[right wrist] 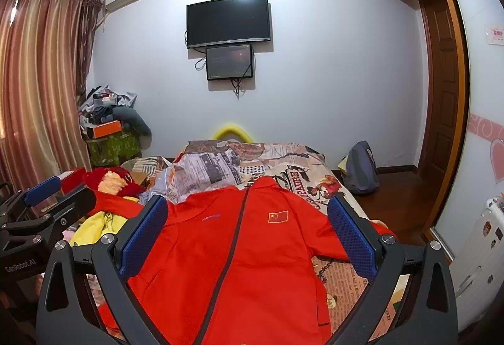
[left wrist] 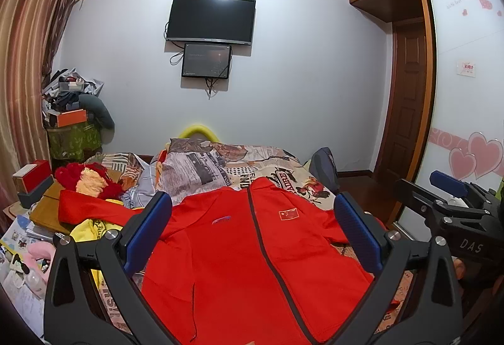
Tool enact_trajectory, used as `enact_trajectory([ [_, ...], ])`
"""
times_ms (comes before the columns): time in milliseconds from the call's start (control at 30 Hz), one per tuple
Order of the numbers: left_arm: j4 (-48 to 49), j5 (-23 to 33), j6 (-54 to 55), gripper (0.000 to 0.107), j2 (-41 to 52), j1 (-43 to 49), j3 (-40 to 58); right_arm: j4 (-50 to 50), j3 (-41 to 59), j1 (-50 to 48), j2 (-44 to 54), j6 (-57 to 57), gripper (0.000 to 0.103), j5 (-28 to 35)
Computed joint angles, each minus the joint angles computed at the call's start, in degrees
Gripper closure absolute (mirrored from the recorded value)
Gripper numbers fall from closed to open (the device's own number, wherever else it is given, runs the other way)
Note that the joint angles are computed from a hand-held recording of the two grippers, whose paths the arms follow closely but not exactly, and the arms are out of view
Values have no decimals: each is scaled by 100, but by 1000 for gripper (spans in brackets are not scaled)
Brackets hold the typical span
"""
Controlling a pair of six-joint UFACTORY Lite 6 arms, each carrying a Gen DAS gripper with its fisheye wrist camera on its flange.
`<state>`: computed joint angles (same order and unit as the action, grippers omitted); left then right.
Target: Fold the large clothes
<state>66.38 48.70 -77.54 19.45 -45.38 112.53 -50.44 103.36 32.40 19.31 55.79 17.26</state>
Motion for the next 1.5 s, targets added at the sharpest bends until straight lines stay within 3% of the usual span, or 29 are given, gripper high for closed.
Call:
enact_trajectory([
  [67,179,-99,-256,4,-170,25,-379,7,-8,6,-6,-13,2,4],
  [833,485,-254,-710,4,-449,73,-997,24,-40,-15,-11,-24,2,-31],
  [1500,372,-80,-556,4,-254,-33,-655,236,19,-26,15,-187,2,-17],
])
